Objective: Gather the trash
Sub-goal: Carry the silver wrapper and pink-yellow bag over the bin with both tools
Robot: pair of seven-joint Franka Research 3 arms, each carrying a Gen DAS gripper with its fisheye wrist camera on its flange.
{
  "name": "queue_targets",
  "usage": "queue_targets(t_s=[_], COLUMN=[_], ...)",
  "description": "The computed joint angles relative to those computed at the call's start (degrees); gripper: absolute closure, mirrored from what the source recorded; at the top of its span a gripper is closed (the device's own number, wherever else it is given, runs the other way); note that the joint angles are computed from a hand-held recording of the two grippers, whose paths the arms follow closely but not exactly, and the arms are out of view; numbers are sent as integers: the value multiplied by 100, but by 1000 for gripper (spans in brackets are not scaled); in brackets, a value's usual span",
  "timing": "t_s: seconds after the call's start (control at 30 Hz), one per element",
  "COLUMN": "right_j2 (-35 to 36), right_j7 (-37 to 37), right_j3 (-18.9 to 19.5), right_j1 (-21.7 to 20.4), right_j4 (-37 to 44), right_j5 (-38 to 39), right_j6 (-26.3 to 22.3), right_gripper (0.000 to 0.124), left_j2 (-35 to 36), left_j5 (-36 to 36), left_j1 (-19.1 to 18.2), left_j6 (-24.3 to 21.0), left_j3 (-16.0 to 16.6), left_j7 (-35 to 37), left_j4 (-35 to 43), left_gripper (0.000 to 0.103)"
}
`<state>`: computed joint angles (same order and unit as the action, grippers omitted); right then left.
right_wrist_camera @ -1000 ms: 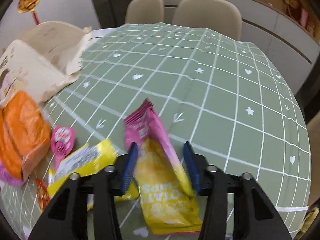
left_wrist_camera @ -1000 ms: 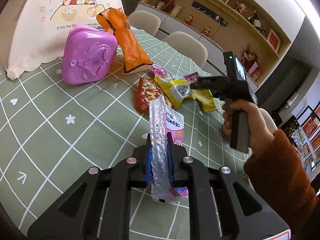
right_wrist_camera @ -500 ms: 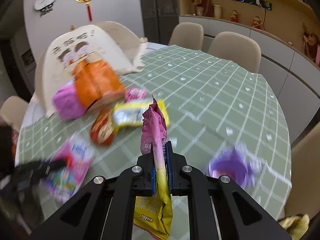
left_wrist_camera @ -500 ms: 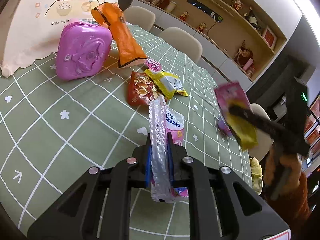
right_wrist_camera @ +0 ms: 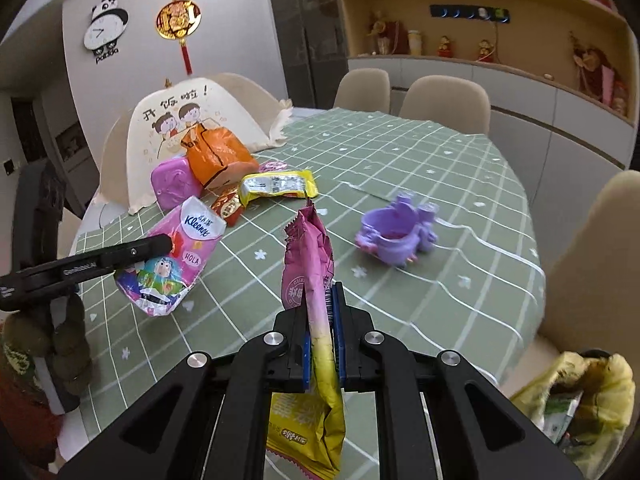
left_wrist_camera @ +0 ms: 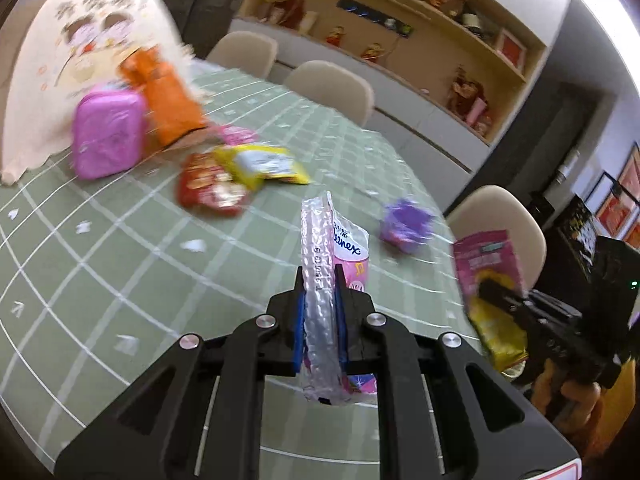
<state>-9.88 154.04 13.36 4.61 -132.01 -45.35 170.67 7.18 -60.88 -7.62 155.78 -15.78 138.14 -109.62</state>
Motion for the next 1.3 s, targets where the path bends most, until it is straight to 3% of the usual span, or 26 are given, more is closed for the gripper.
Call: queue_targets(t_s=[0.27,0.5,0.67,0.87,1.0,1.23,1.3], right_j2=[-1736,-3194,-3966,-4153,-3961,-3890,-3946], right_j7=[581,135,-336,-493,-466,-1010,-1167], right_j3=[457,-57,-554,-125,207,-79,-173], right_j1=[-1054,-1060,-1034,-1851,-2425,-2368,-2292], right_j4=[-1553,-2884,-3541,-3804,-3932,-4168,-4219], right_j5=[-307,295,708,875,1103,1587,1735], right_j6=[450,328,207,395,771,818,792], right_gripper=[113,113,113,113,113,113,113], left_j2=[-512,-381,-25,640,1051,1468,1525], left_j5=[-966,-1501,-982,-901,34,1497,1658], left_j1=[-801,-1421,-1650,-1679,-1867,-2059,-1985], left_j6=[832,907,901,1014,1228,1113,1073], left_j3=[-287,-472,-655,-1040,-1131,-1001,-1101], left_j7=[722,1014,444,570,-52,-1392,-1564], left_j4=[-499,-436,-263,341,566,870,901], left_gripper=[92,92,92,92,92,92,92])
